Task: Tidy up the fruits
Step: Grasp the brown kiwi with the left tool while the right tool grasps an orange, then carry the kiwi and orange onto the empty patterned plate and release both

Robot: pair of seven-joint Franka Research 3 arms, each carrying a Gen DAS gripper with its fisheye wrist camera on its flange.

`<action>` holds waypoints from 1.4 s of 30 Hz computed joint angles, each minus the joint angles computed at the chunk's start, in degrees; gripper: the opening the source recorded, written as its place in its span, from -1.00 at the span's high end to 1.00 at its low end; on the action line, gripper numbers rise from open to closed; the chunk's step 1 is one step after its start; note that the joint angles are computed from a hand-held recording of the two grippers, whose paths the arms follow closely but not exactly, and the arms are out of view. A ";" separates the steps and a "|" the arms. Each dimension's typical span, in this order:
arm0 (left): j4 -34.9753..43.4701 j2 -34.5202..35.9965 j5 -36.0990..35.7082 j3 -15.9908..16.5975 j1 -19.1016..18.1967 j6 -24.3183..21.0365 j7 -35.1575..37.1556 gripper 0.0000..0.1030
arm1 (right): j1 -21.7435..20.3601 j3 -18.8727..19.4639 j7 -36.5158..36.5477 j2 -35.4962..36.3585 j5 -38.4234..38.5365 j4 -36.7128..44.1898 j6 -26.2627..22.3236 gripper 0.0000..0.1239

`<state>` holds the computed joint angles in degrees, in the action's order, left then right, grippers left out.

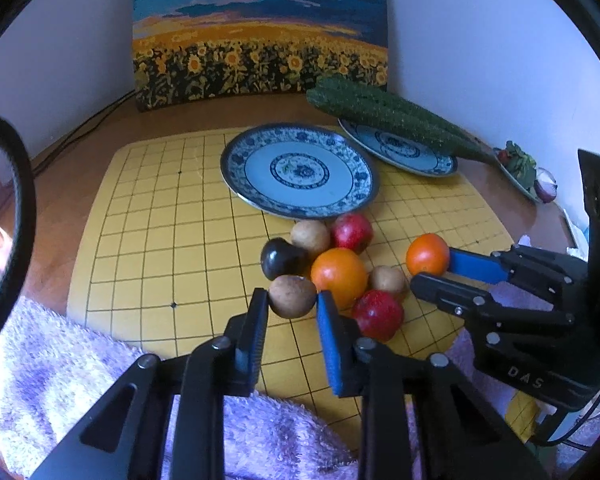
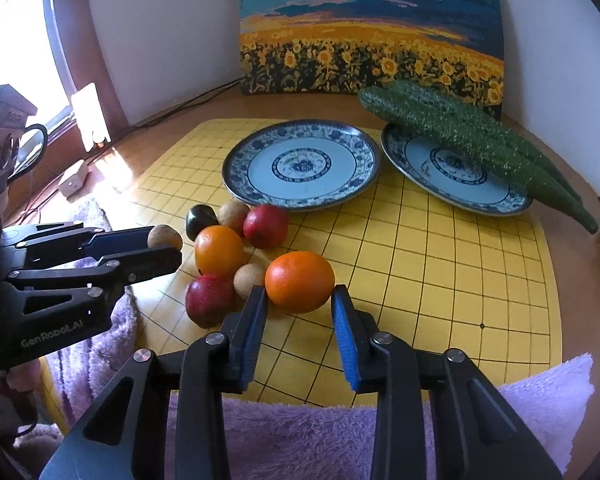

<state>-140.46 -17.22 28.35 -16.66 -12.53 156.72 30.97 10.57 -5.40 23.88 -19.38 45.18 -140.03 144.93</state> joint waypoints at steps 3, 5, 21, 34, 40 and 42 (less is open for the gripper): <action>0.27 -0.29 -0.40 0.51 0.09 0.03 0.46 0.49 | -0.04 0.13 0.21 -0.33 -0.27 0.17 -0.21 0.45; 0.88 -0.15 -0.56 0.68 0.24 0.10 0.92 0.49 | 0.00 0.18 0.44 -0.50 -0.52 0.43 -0.46 0.45; 6.07 1.29 2.93 0.56 1.97 -0.55 2.29 0.49 | 0.08 0.29 2.51 0.76 0.05 4.97 -2.57 0.45; 11.34 7.01 2.74 2.48 2.81 -0.07 5.19 0.49 | -0.13 1.50 5.46 5.95 -0.89 11.26 -2.86 0.45; 14.84 11.58 2.10 3.43 2.82 0.58 7.34 0.49 | -0.30 2.75 6.62 9.96 -1.70 14.87 -2.34 0.45; 16.01 13.29 2.31 3.73 2.80 0.78 7.67 0.49 | -0.37 3.19 7.11 11.58 -2.09 16.13 -1.87 0.45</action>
